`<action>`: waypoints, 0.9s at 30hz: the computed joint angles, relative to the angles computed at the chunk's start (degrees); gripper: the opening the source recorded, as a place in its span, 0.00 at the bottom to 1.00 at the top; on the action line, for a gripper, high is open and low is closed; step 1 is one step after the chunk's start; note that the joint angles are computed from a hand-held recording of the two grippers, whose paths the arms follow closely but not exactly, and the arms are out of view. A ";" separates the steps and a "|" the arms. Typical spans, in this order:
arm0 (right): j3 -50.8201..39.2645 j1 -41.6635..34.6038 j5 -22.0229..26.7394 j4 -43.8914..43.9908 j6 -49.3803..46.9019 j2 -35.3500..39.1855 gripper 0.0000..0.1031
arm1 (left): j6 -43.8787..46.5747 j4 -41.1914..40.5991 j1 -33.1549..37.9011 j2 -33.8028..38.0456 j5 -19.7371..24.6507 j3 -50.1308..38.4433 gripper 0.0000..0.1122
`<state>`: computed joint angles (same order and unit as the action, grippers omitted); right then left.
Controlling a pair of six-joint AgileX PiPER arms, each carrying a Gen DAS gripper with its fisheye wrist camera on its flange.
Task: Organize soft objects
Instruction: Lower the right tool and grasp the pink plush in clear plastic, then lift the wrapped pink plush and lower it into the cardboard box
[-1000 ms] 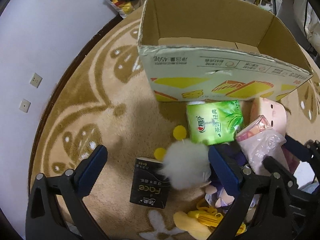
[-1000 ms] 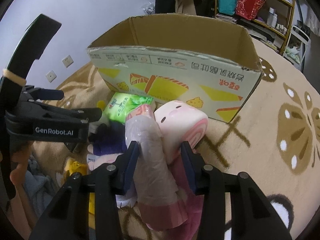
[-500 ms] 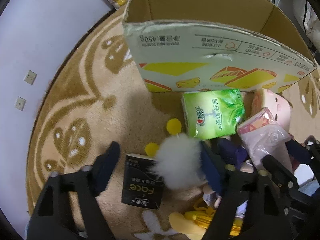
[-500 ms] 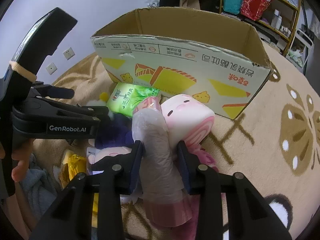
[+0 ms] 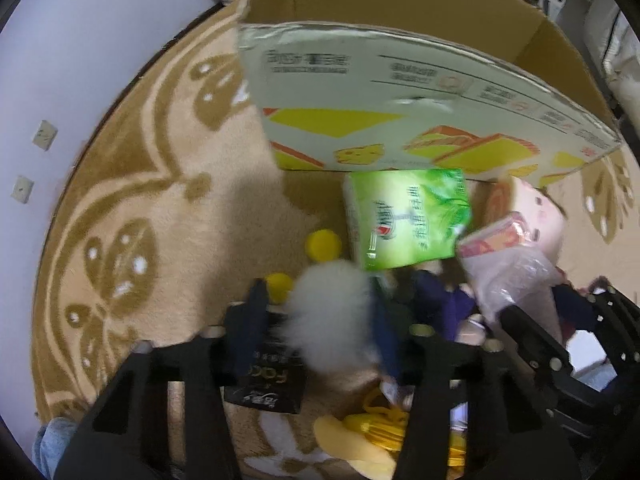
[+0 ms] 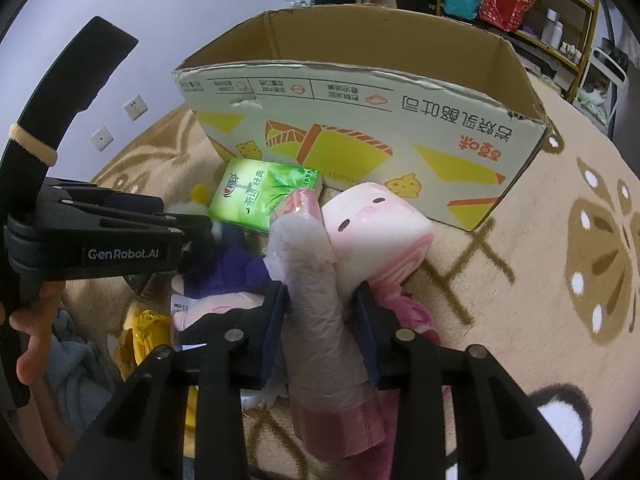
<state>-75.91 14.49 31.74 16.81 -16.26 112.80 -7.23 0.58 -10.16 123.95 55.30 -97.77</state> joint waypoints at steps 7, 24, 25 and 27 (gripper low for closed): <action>1.03 0.84 -1.62 -1.31 0.84 -0.92 0.25 | 0.13 1.96 -1.22 -1.21 -1.94 1.37 0.06; 3.75 -2.65 -2.25 7.94 -3.46 -5.06 0.22 | -4.90 4.77 -2.09 -7.20 -7.35 5.51 0.00; 3.87 -2.49 -2.41 7.96 -3.45 -5.13 0.22 | -4.81 4.72 -1.83 -7.54 -7.53 5.59 0.00; 3.55 -2.66 -1.64 8.01 -3.70 -4.93 0.22 | -5.49 5.13 -1.80 -8.34 -8.34 6.35 0.00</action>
